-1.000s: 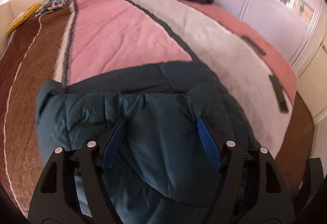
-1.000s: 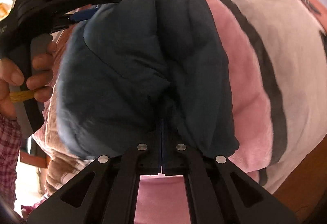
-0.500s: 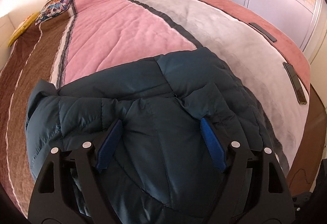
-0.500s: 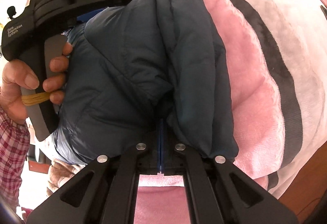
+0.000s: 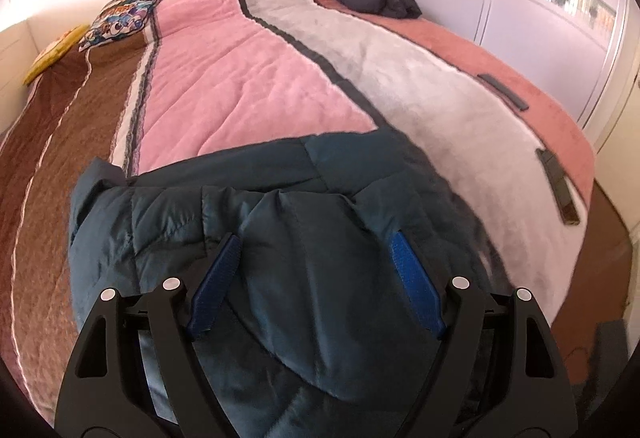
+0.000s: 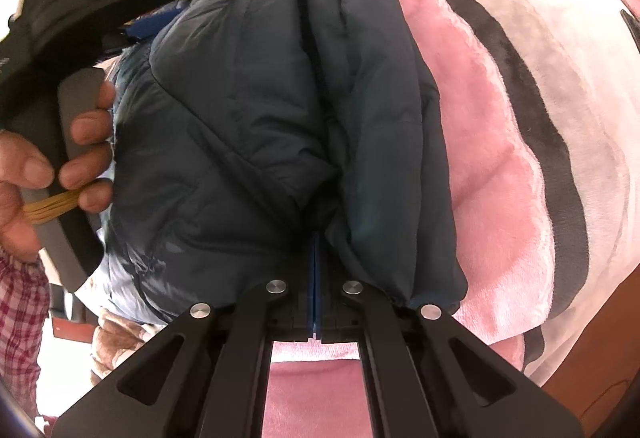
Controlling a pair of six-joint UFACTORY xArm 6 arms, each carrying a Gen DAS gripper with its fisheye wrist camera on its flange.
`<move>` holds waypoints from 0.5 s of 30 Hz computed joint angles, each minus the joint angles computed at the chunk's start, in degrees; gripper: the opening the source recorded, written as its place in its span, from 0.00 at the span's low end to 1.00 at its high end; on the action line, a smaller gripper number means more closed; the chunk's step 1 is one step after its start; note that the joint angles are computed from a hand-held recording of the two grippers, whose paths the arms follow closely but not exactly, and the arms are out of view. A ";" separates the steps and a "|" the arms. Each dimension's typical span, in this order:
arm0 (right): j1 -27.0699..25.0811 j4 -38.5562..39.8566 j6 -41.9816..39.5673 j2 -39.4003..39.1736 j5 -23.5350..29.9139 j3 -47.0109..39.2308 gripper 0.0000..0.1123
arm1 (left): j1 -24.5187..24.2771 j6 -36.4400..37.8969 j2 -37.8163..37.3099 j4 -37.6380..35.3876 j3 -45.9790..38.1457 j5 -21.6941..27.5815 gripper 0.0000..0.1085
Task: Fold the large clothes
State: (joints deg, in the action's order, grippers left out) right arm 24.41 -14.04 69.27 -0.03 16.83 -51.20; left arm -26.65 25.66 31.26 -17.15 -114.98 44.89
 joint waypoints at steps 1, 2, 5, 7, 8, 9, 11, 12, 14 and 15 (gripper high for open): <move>0.06 -0.04 0.12 0.02 0.23 -0.18 0.00 | 0.07 0.55 -0.69 -0.67 0.70 -0.25 0.71; 0.11 -0.16 0.29 0.09 0.39 -0.36 0.00 | 0.16 1.35 -1.79 -1.42 1.85 -0.78 0.71; 0.39 -1.15 1.20 0.25 1.47 -1.12 0.00 | 0.57 3.15 -4.05 -3.58 3.91 -1.23 0.71; 0.55 -1.70 1.70 0.35 2.17 -1.58 0.00 | 0.85 3.99 -5.44 -4.65 5.25 -1.60 0.71; 0.66 -2.01 2.02 0.43 2.53 -1.85 0.00 | 1.05 4.48 -6.14 -5.26 5.91 -1.66 0.71; 0.76 -2.32 2.38 0.49 2.86 -2.10 0.00 | 1.28 5.01 -6.90 -5.83 6.69 -1.71 0.71; 0.93 -2.83 3.03 0.58 3.35 -2.45 0.00 | 1.69 6.02 -8.49 -6.65 8.64 -2.33 0.71; 1.04 -3.12 3.40 0.66 3.76 -2.74 0.00 | 2.07 6.83 -9.63 -7.39 10.06 -2.72 0.71; 1.10 -3.61 3.85 0.77 4.31 -2.98 0.00 | 2.87 7.95 -11.30 -8.76 12.03 -2.71 0.71; 1.12 -3.79 4.01 0.79 4.51 -3.03 0.00 | 3.45 8.68 -12.33 -9.60 13.31 -2.70 0.71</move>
State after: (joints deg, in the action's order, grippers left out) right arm 25.53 -17.82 73.28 0.77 21.34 -54.24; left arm -23.21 34.34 18.92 -26.76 -101.66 42.19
